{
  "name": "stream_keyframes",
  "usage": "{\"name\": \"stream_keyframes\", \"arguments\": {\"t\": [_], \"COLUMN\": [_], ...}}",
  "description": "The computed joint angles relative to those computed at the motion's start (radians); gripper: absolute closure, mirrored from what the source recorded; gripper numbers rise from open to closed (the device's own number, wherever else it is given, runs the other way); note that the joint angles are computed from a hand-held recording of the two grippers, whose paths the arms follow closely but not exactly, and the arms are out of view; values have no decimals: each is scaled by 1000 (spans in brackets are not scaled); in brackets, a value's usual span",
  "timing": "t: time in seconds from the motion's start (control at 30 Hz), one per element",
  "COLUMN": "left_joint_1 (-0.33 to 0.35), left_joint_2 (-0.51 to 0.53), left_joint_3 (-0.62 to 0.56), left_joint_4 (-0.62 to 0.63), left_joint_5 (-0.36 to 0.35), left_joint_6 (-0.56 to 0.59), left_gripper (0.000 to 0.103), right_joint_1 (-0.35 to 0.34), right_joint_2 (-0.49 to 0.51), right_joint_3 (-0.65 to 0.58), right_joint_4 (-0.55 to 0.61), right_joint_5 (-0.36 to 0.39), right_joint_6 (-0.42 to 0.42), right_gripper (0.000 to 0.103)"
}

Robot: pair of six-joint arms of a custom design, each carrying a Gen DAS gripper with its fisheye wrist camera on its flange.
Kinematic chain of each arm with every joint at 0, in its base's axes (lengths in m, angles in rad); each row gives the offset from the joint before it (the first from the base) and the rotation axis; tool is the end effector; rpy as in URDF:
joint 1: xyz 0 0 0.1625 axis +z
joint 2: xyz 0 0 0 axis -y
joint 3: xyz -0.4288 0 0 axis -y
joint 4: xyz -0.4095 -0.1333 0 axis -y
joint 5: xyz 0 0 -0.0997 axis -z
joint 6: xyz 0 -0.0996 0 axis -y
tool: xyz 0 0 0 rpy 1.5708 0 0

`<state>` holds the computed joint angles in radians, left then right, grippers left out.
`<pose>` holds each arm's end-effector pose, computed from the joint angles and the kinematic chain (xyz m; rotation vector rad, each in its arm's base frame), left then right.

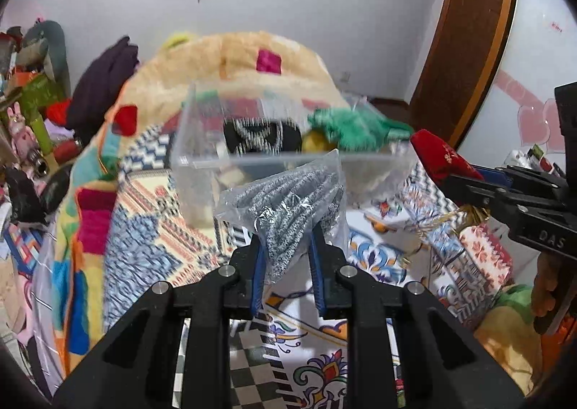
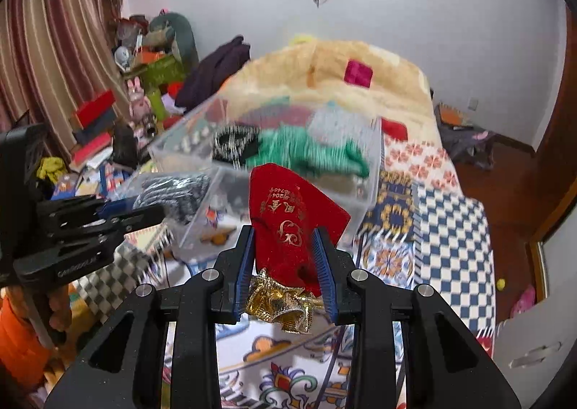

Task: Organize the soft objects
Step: 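Lower the red pouch and the bag into the clear box and open both grippers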

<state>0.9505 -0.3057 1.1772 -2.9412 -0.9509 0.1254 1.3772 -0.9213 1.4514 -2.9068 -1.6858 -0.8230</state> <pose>-0.3088 -0.7611 -0.0453 0.7323 2.4413 -0.8267 -0.0253 -0.7624 0.3004 0.7206 -2.4133 0.8671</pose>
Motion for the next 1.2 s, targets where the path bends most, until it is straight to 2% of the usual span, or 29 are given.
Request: {"name": "stream_keyframes", "arguments": {"t": [0.23, 0.53, 0.8, 1.03, 1.13, 1.2], "left_joint_1": [-15, 17, 48, 67, 72, 71], "left_joint_2": [-13, 75, 192, 282, 292, 294], "left_joint_3": [-26, -259, -471, -620, -642, -645], "left_joint_4": [-77, 53, 218, 339, 353, 348], "left_joint_5": [-3, -31, -30, -21, -38, -36], "left_joint_6": [32, 31, 32, 26, 15, 17], "left_gripper": [81, 81, 81, 81, 80, 75], "right_joint_1": [17, 46, 42, 35, 35, 37], "right_joint_2": [19, 102, 202, 246, 244, 240], "right_joint_3": [-54, -200, -327, -368, -370, -364], "right_joint_4": [-25, -19, 55, 89, 104, 96], "right_joint_5": [47, 74, 31, -32, -37, -41], "right_joint_6": [23, 19, 20, -2, -7, -9], "right_gripper": [73, 73, 73, 70, 64, 57]}}
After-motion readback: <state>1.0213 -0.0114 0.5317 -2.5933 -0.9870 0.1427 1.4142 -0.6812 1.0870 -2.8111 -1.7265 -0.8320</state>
